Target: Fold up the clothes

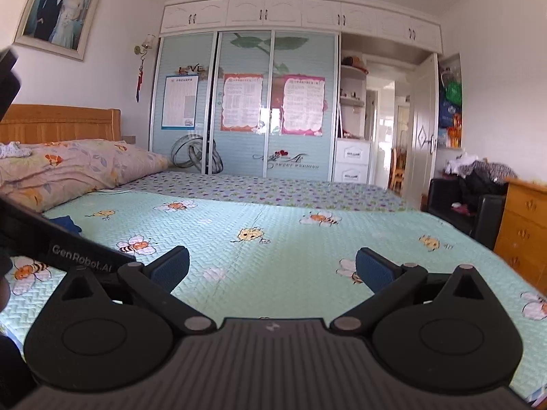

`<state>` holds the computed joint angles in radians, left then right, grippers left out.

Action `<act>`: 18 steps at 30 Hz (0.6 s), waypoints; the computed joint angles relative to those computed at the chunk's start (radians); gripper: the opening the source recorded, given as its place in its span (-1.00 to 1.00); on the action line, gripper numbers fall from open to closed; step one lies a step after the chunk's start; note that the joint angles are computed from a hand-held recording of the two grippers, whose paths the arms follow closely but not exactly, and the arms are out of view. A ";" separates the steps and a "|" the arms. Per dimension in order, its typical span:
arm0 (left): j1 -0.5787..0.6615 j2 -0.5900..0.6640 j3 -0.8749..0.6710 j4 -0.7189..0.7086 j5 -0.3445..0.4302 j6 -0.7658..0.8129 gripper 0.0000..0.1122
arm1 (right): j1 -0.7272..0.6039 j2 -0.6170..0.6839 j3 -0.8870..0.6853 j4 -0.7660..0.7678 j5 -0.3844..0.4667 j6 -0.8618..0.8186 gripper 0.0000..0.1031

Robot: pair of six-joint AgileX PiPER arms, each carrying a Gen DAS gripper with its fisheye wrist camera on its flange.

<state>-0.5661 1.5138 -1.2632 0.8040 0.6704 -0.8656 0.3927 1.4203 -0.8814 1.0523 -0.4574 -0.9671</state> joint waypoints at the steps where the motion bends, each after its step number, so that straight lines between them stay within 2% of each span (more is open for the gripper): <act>1: 0.003 0.004 -0.008 -0.016 0.000 0.013 0.82 | -0.002 -0.003 -0.001 0.007 0.001 -0.007 1.00; 5: 0.008 0.016 -0.025 -0.034 0.006 0.024 0.82 | -0.040 0.002 -0.020 0.000 0.049 0.002 1.00; 8: -0.001 0.013 -0.013 0.020 0.008 -0.023 0.82 | -0.059 0.009 -0.034 -0.006 0.068 0.007 1.00; 12: -0.036 -0.018 0.058 0.249 -0.001 -0.245 0.78 | -0.062 0.007 -0.047 0.023 0.077 -0.029 1.00; 14: -0.045 -0.026 0.075 0.329 0.013 -0.329 0.61 | -0.052 -0.009 -0.049 0.075 0.085 -0.084 1.00; 18: -0.018 -0.010 0.041 0.265 0.020 -0.290 0.54 | -0.032 -0.018 -0.042 0.107 0.068 -0.097 1.00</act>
